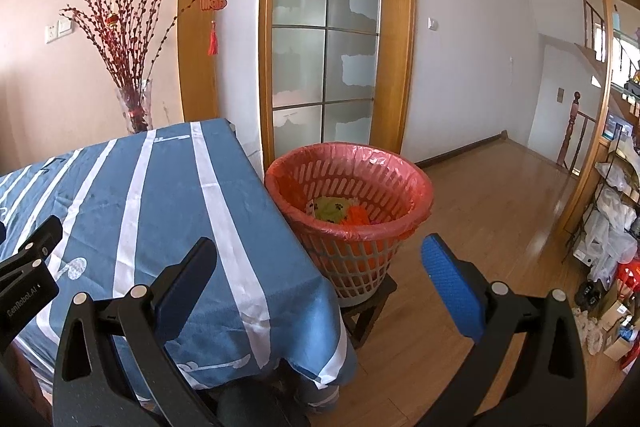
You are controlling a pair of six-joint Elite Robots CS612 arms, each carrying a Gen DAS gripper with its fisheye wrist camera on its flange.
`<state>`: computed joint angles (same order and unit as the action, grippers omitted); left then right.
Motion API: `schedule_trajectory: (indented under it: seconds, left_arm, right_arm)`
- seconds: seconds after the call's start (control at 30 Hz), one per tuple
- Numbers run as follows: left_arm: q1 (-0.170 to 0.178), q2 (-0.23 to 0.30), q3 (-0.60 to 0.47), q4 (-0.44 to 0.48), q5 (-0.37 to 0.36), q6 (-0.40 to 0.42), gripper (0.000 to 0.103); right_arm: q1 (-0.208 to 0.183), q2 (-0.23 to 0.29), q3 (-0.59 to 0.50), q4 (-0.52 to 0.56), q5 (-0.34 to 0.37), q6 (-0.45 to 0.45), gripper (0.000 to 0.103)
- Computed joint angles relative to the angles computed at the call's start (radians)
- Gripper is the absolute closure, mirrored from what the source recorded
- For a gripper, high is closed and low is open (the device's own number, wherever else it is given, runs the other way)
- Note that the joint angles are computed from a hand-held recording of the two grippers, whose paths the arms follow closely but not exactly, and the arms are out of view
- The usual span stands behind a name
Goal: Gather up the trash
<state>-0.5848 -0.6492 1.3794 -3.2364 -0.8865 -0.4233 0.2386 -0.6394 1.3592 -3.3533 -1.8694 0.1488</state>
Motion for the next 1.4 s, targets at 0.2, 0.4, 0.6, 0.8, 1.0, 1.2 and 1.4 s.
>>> schedule_trajectory:
  seconds: [0.2, 0.4, 0.6, 0.8, 1.0, 1.2, 1.4]
  left_arm:
    - [-0.004, -0.003, 0.005, 0.009, 0.008, -0.010, 0.004]
    - [-0.007, -0.001, 0.003, 0.014, 0.026, -0.012, 0.004]
    - [-0.008, -0.001, 0.005, 0.014, 0.028, -0.013, 0.004]
    - [-0.008, -0.002, 0.005, 0.014, 0.028, -0.015, 0.004]
    - [-0.009, -0.002, 0.007, 0.011, 0.025, -0.015, 0.004]
    - [-0.009, -0.002, 0.007, 0.010, 0.026, -0.016, 0.004]
    - [-0.011, -0.002, 0.007, 0.007, 0.022, -0.015, 0.004]
  right_arm:
    - [-0.001, -0.002, 0.006, 0.011, 0.005, 0.006, 0.002]
    - [-0.002, -0.004, 0.012, 0.011, 0.007, 0.011, 0.002]
    - [-0.003, -0.004, 0.011, 0.014, 0.011, 0.011, 0.002]
    - [-0.002, -0.004, 0.013, 0.013, 0.013, 0.010, 0.002]
    - [-0.001, -0.004, 0.012, 0.014, 0.012, 0.011, 0.002]
    - [0.000, -0.004, 0.013, 0.011, 0.014, 0.007, 0.002]
    - [0.000, -0.004, 0.012, 0.013, 0.012, 0.009, 0.002]
